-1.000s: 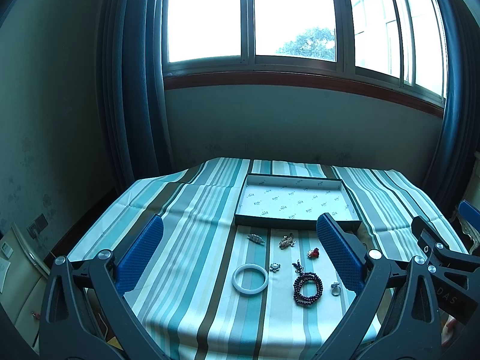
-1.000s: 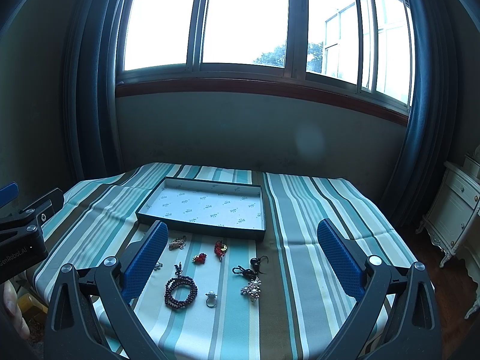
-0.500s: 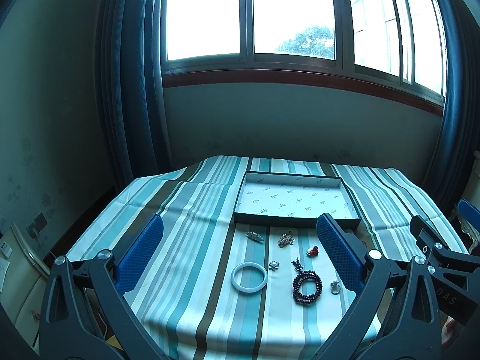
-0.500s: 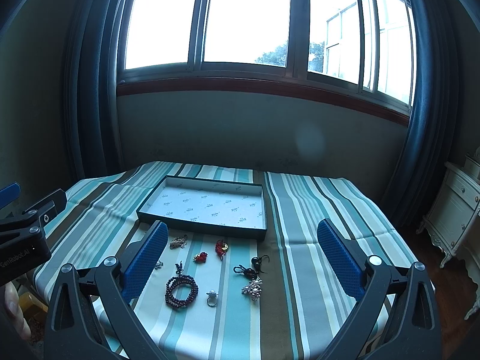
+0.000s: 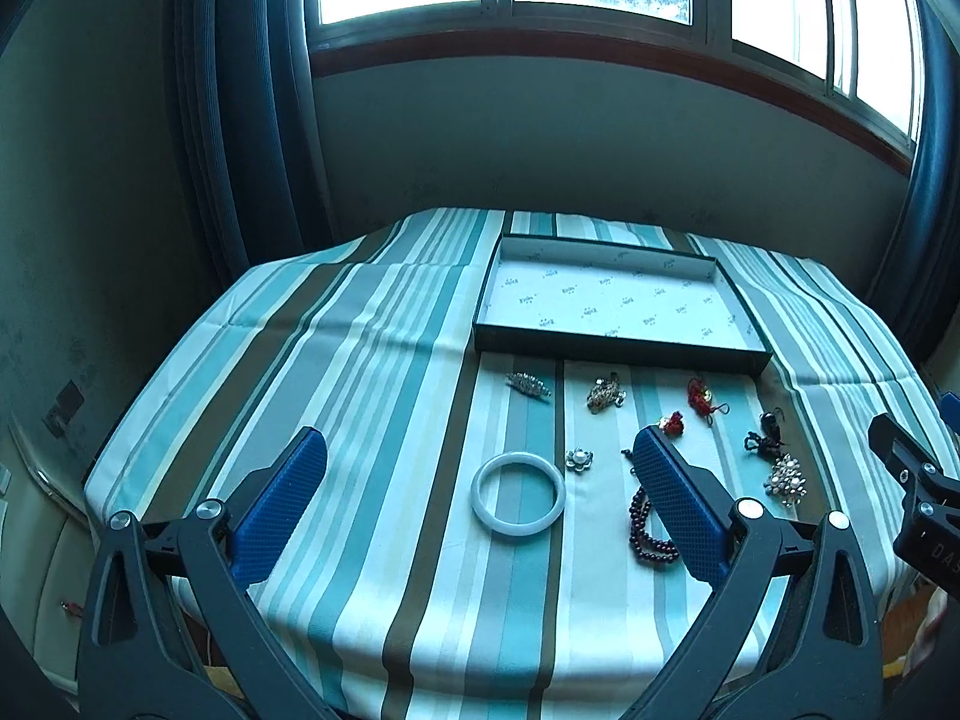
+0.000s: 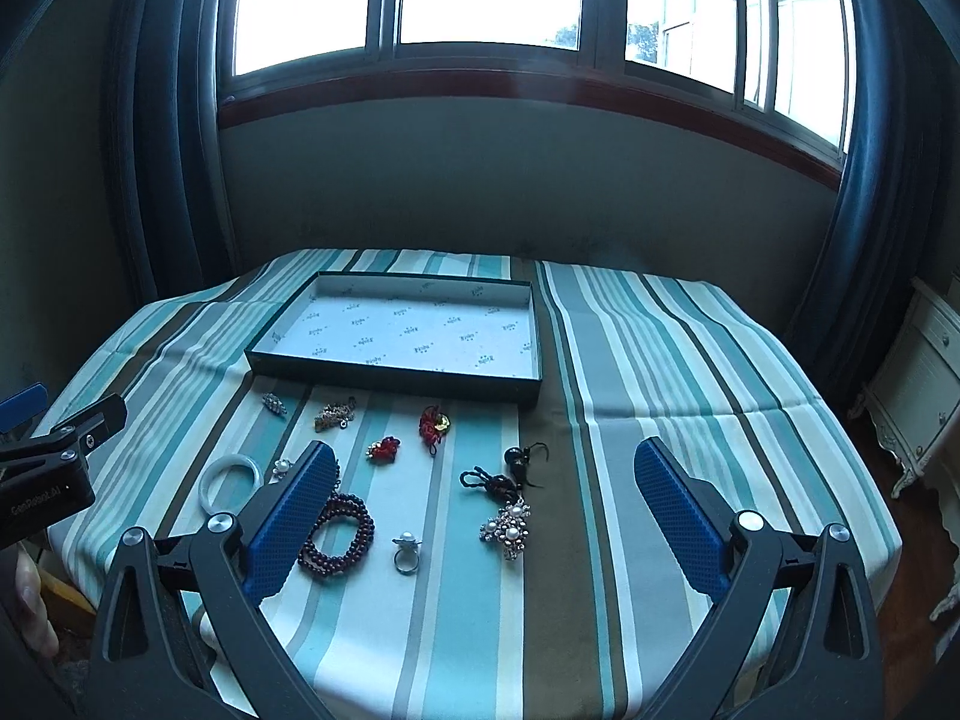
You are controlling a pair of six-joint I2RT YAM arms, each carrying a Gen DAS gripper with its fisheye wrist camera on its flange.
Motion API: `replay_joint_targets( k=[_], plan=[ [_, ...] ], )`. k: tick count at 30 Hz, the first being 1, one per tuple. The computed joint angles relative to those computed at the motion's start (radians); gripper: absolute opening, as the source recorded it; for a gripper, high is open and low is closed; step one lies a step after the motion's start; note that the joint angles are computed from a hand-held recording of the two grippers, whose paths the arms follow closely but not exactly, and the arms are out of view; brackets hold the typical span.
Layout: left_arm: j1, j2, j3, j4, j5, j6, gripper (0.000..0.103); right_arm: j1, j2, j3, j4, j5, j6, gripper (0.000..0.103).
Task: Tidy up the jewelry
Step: 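Grasp the white bangle with the left tool while the right tool grasps the pearl brooch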
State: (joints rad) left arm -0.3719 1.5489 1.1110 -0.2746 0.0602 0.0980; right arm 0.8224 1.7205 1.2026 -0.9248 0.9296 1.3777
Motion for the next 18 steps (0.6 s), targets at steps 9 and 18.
replay_joint_targets(
  k=[9,18],
  plan=[
    [-0.002,0.292,0.15,-0.081,0.0,0.037,0.101,-0.153,0.006,-0.182,0.338,-0.222,-0.178,0.098],
    [-0.027,0.437,0.266,-0.115,-0.005,0.061,0.101,-0.23,0.006,-0.251,0.452,-0.336,-0.227,0.098]
  ],
)
